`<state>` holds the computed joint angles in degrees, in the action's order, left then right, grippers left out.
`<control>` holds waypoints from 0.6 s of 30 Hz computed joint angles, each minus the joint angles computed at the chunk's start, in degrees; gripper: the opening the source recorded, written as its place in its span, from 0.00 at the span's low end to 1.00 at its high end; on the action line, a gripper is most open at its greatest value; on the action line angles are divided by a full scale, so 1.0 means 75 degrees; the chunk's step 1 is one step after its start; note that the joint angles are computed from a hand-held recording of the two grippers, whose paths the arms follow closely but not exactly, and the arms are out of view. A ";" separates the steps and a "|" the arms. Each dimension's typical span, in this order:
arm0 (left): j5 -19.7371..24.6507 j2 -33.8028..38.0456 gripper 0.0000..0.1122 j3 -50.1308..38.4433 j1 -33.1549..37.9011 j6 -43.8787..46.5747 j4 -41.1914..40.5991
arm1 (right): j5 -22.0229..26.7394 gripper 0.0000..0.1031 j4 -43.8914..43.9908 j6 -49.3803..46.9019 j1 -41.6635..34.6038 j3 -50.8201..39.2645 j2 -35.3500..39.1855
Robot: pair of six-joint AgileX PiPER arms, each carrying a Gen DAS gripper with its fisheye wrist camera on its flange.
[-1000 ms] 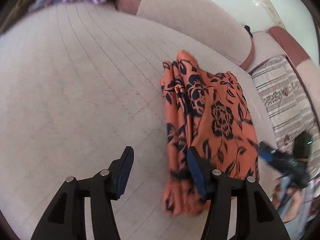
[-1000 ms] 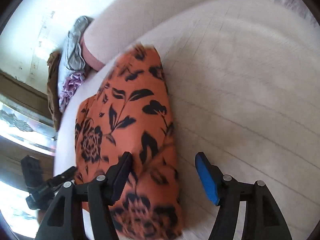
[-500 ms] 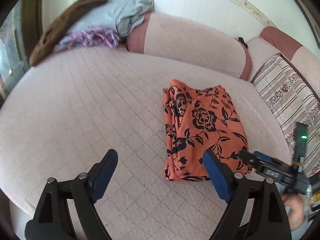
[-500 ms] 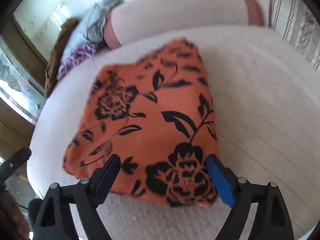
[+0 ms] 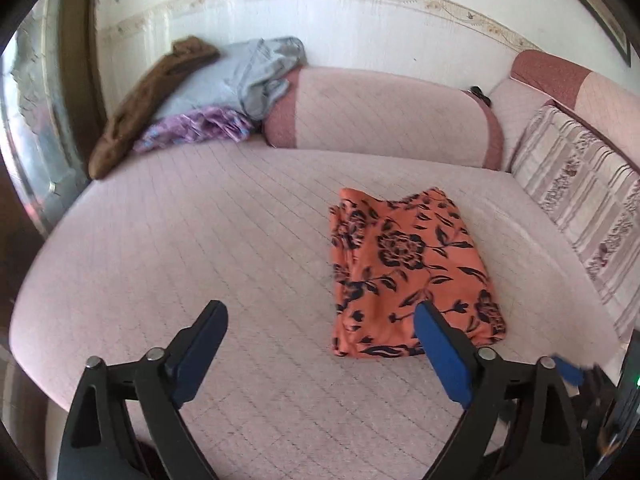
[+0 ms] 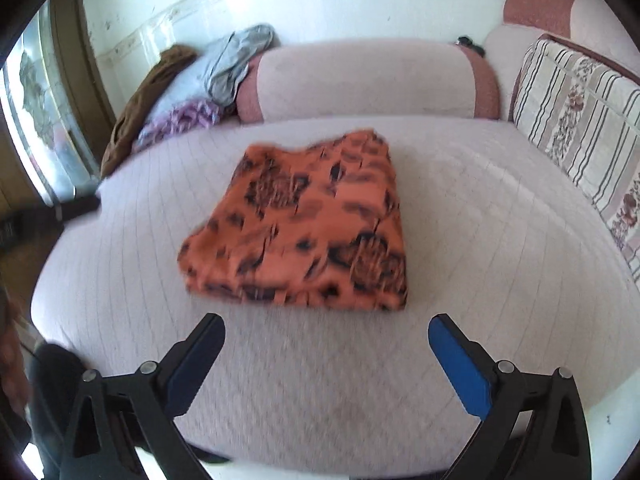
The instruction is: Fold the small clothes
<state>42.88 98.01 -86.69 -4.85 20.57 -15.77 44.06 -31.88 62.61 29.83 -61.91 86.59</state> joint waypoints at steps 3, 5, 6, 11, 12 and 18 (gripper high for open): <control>-0.0889 -0.0351 0.88 0.0718 -0.0277 -0.1198 0.1354 | 0.0110 1.00 0.0170 0.0071 0.0301 0.0179 0.0144; -0.0785 -0.0345 0.88 0.0724 -0.0214 -0.1035 0.1147 | 0.0369 1.00 0.0208 -0.0126 0.0406 0.0055 0.0251; -0.0648 -0.0318 0.88 0.0646 -0.0175 -0.0874 0.0945 | 0.0475 1.00 0.0131 -0.0126 0.0442 -0.0023 0.0271; 0.0066 -0.0215 0.91 0.0079 -0.0325 -0.0687 0.0599 | 0.1144 1.00 -0.0400 -0.0053 0.0259 -0.0530 0.0141; 0.0150 -0.0192 0.91 -0.0029 -0.0452 -0.0841 0.0788 | 0.1237 1.00 -0.0401 -0.0154 0.0161 -0.0628 0.0146; 0.0112 -0.0204 0.91 -0.0161 -0.0939 -0.1213 0.1322 | 0.1380 1.00 -0.0295 -0.0521 -0.0147 -0.0746 0.0041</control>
